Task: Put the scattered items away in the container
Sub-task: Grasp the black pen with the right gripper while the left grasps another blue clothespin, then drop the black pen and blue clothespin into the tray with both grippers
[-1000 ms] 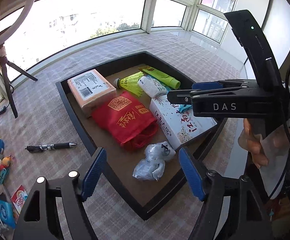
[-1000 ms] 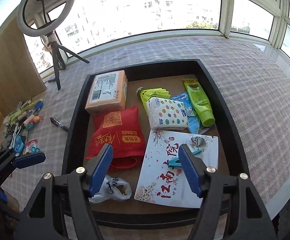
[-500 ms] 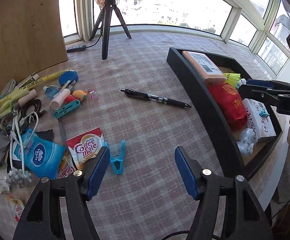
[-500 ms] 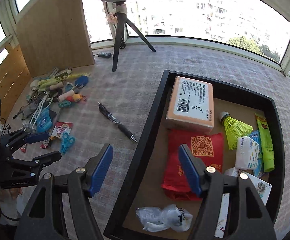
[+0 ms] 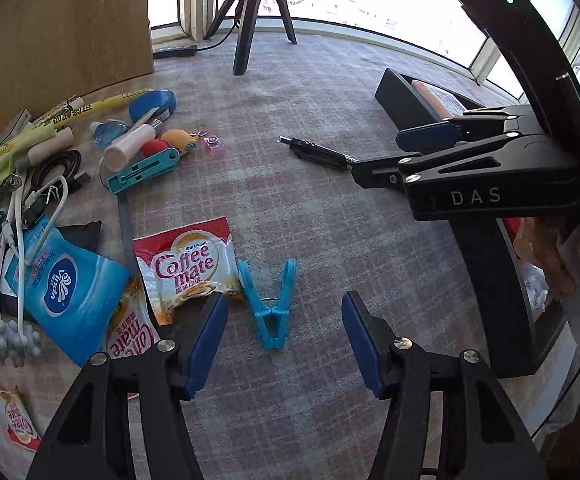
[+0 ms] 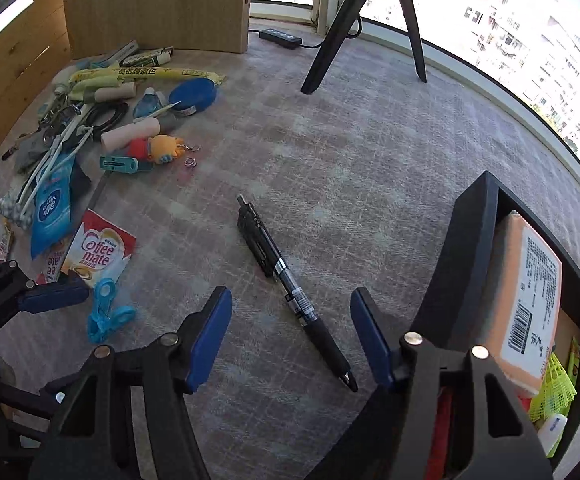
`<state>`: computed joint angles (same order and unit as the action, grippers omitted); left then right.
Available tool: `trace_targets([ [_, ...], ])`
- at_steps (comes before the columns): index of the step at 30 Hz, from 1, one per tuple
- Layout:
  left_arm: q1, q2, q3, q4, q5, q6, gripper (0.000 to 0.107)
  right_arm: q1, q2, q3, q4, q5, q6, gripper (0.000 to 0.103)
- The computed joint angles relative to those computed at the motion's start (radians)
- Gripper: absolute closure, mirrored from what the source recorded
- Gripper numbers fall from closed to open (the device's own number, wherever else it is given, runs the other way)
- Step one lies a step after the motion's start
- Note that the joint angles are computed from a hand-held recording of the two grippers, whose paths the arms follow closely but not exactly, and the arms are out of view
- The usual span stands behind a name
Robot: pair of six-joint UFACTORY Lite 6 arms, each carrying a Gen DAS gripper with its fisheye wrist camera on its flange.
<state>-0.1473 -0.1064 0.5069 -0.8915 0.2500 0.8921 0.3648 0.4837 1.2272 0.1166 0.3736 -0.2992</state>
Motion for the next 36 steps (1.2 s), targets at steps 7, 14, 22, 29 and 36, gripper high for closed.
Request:
trace_targets([
  [7, -0.023, 0.060, 0.025, -0.069, -0.016, 0.064, 0.073, -0.015, 0.104, 0.095, 0.047, 0.041, -0.020, 0.062],
  [14, -0.018, 0.049, 0.029, -0.046, -0.005, 0.039, 0.082, 0.000, 0.060, 0.052, 0.005, 0.035, 0.055, 0.081],
  [22, 0.010, 0.007, 0.024, -0.040, 0.050, 0.034, 0.083, -0.034, -0.011, -0.021, 0.195, 0.049, -0.060, 0.091],
  [29, -0.007, -0.071, 0.062, 0.072, 0.122, -0.103, 0.083, -0.122, -0.205, -0.171, 0.423, 0.054, -0.263, 0.091],
  [36, -0.165, -0.094, 0.179, 0.197, 0.155, -0.287, 0.083, -0.259, -0.363, -0.212, 0.444, 0.129, -0.295, 0.092],
])
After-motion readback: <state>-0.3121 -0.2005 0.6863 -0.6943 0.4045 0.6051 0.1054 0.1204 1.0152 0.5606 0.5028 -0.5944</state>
